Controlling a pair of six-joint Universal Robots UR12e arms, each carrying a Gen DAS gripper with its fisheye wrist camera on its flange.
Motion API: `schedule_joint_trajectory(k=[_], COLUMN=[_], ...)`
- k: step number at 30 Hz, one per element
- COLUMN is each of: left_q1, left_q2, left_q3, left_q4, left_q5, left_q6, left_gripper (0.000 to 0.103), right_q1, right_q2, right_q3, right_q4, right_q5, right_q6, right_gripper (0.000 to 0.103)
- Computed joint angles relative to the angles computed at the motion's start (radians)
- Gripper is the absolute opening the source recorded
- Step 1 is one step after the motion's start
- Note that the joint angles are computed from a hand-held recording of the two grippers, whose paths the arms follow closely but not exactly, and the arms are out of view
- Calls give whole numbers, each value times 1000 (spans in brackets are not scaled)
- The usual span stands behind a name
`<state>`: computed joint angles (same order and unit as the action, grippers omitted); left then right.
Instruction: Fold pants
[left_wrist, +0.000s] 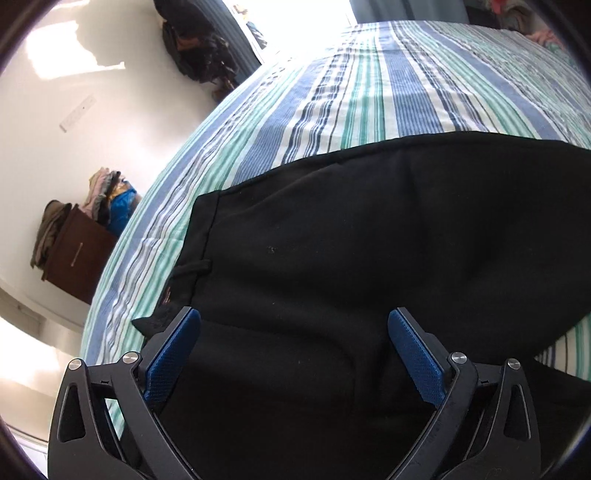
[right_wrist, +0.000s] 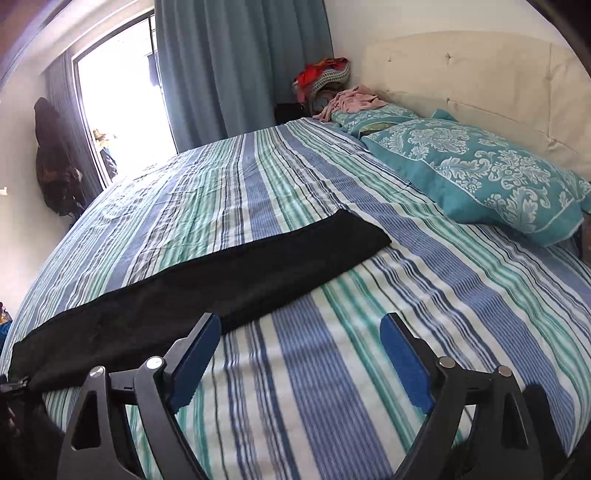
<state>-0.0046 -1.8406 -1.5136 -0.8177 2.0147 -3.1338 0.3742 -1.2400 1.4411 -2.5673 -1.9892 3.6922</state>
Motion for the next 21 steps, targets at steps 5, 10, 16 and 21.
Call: schedule_joint_trajectory(k=[5, 10, 16, 21], left_q1=[-11, -66, -72, -24], left_q2=[114, 151, 163, 163], left_q3=[-100, -169, -214, -196], left_q4=[47, -3, 54, -30], left_q5=[-180, -191, -190, -322], left_q6=[66, 96, 42, -43], left_gripper=[102, 102, 103, 103], right_q1=[73, 87, 63, 94], right_q2=[-68, -124, -202, -164], right_q3=[98, 174, 255, 214], right_q4=[33, 151, 258, 186], right_q5=[34, 38, -65, -85], right_q6=[54, 193, 457, 339], right_gripper=[96, 96, 96, 96])
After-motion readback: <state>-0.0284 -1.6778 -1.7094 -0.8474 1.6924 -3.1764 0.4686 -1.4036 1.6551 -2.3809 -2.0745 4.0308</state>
